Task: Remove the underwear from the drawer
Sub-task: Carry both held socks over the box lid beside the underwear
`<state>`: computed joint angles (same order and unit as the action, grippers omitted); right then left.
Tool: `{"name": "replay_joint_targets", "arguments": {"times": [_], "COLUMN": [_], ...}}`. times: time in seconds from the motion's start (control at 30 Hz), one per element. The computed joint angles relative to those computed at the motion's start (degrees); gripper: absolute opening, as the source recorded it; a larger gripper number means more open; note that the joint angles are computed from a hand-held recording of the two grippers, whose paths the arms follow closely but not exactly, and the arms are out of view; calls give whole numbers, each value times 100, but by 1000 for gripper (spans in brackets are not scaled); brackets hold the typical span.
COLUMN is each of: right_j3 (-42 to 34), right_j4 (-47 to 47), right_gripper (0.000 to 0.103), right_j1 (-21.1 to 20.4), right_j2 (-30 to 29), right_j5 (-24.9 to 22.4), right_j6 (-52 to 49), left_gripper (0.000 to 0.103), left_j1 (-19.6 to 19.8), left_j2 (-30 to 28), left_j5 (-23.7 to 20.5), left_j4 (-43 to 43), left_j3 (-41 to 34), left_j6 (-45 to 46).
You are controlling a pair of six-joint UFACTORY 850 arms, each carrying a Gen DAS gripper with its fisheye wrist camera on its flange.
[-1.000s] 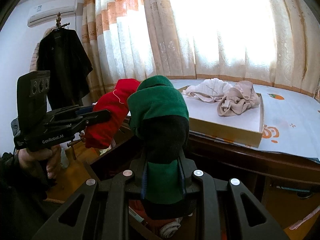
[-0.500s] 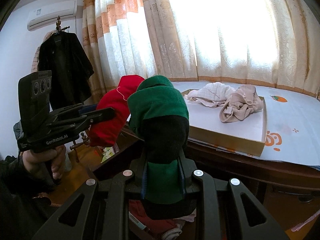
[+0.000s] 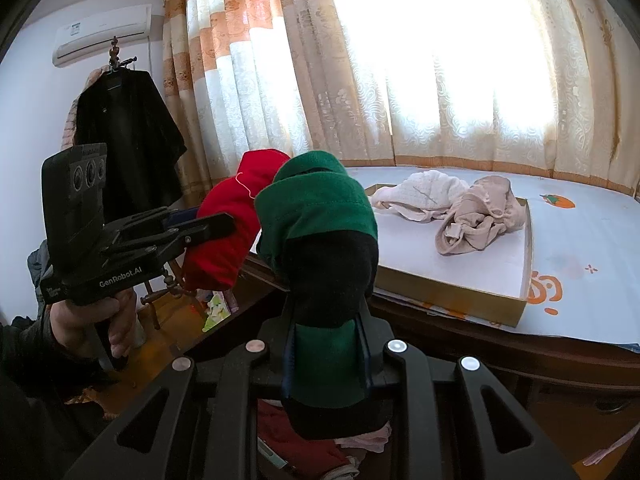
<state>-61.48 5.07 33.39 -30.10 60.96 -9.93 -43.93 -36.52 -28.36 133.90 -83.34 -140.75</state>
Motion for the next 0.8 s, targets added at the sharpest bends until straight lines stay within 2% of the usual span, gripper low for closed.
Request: {"name": "replay_joint_targets", "arguments": {"times": [0.53, 0.8], "right_j3": [-36, -262], "right_j4": [-38, -119], "right_gripper": [27, 27], "right_j1": [-71, -110], "right_j2": [188, 220], "right_j5": [-230, -511], "right_j6": [25, 35], "left_gripper": [27, 27], "left_j1": [101, 196], "left_j2": [-121, -242], "left_j5": [191, 329], "left_j4": [-153, -331], "left_j3": [-341, -647], "left_j6": [360, 725]}}
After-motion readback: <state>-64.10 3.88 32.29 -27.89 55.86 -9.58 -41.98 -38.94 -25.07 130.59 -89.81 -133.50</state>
